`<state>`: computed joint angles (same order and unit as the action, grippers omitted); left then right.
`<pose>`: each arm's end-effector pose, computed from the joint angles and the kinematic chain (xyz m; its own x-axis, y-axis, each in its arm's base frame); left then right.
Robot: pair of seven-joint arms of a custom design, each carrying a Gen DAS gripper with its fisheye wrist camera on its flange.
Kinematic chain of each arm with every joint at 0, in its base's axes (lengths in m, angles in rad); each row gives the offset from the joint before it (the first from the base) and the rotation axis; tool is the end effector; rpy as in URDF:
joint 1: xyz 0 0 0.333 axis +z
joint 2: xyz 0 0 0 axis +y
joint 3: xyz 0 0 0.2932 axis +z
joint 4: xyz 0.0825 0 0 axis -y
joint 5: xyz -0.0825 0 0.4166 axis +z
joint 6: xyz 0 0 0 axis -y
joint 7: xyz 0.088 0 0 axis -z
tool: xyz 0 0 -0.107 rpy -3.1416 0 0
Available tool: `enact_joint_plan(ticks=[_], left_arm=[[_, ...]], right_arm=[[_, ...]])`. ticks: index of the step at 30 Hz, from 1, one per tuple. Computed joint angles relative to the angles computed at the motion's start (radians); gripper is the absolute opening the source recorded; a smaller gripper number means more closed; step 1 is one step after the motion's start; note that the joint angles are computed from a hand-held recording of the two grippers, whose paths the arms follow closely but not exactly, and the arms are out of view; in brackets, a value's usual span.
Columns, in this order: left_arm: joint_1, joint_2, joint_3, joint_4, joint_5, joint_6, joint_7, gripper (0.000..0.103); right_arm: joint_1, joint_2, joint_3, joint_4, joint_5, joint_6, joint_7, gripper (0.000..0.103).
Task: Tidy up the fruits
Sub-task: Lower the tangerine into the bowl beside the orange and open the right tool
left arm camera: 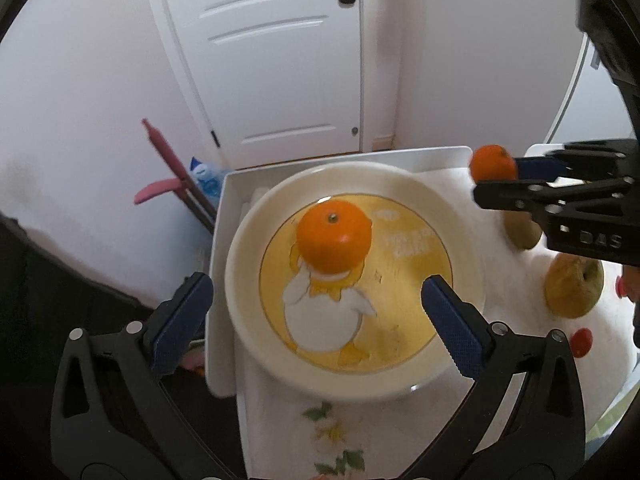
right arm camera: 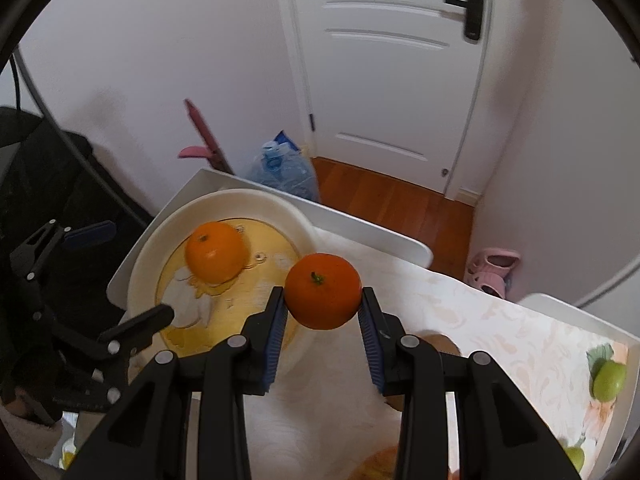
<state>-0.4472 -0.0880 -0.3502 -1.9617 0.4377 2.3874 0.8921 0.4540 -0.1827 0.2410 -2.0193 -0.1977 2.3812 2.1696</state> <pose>0.4245 -0.4369 0.5345 -0.3367 -0.9385 -0.0770 -0.7426 0.3149 -0.5911 0.4446 0.3779 0.5576 0.2328 -0.9686 -0.0868 -0.8292 -0.1511 -0.5381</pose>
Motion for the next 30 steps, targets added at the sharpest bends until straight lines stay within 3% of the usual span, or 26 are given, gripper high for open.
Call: enact_joint_plan(ticks=[12,21,22,23,24,26,30], left_arm=[[0.011,-0.095,0.000,-0.104,-0.037,0.005,-0.029,0.103],[0.013,-0.104,0.008,-0.142,-0.085,0.039,-0.012,0.103],[0.014,-0.103,0.007,-0.141,-0.085,0.039,-0.011,0.103],[0.014,-0.103,0.007,-0.140,-0.086,0.038,-0.008,0.103],[0.014,-0.105,0.007,-0.140,-0.087,0.037,-0.008,0.103],[0.015,-0.112,0.008,-0.144,-0.091,0.039,-0.009,0.103],[0.017,-0.124,0.006,-0.147,-0.094,0.031,-0.015,0.103]], right_arm=[[0.048,0.140,-0.023,0.074,0.029,0.056,-0.196,0.033],[0.070,0.185,-0.040,0.092,0.001,0.064,-0.224,0.034],[0.072,0.187,-0.040,0.097,-0.011,0.054,-0.220,0.042],[0.074,0.193,-0.042,0.103,-0.023,0.051,-0.218,0.059],[0.075,0.191,-0.043,0.103,-0.026,0.054,-0.223,0.065],[0.078,0.189,-0.043,0.103,-0.033,0.062,-0.227,0.092],[0.081,0.181,-0.043,0.098,-0.059,0.072,-0.220,0.094]])
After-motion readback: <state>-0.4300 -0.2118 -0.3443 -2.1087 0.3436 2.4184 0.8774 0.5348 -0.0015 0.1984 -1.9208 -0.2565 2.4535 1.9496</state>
